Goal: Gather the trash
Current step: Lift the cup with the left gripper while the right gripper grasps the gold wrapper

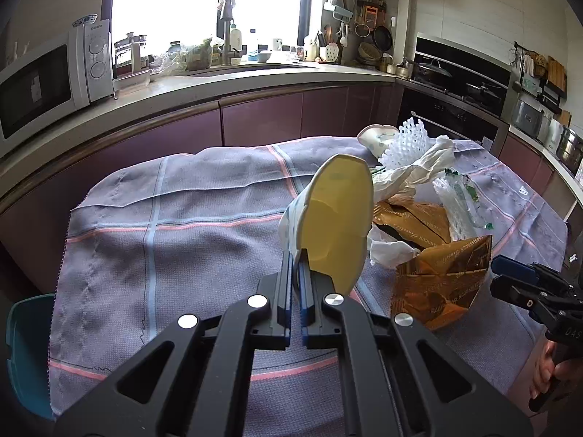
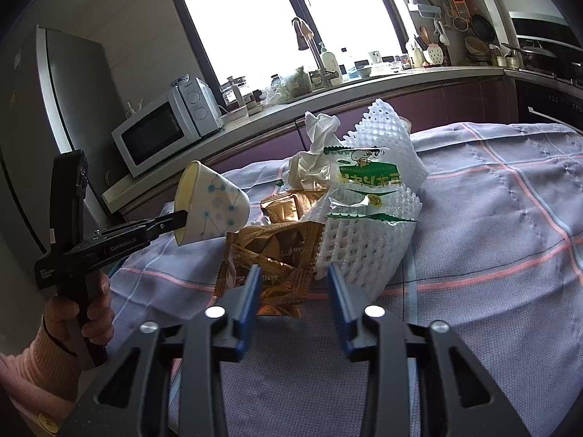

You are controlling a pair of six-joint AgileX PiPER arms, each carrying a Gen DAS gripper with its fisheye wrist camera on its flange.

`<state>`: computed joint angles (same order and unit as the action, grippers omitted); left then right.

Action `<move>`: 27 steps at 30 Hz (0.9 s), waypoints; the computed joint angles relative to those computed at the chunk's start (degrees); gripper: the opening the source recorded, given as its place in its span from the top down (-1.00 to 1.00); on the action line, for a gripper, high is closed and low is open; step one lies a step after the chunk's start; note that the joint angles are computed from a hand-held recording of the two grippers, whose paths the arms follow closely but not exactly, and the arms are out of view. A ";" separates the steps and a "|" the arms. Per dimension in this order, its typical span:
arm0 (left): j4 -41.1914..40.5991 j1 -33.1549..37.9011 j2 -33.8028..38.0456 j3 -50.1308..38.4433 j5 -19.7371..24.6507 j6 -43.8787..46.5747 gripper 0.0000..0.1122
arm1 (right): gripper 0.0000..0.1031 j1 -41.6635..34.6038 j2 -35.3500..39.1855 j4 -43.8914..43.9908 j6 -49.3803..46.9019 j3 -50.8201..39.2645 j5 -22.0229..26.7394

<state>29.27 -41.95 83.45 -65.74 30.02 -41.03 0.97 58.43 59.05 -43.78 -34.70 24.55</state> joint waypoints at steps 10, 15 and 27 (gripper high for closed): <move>0.23 -0.05 -1.51 1.90 -0.98 -0.25 0.94 | 0.60 -0.03 5.46 6.82 -6.18 -2.28 3.63; 1.73 -0.42 -2.72 3.19 -0.93 -1.51 0.94 | 0.82 0.81 4.64 8.95 -8.68 -1.78 3.75; 6.09 0.56 -12.24 9.19 1.97 -4.97 0.94 | 0.99 5.70 2.07 6.72 -7.01 -4.69 4.00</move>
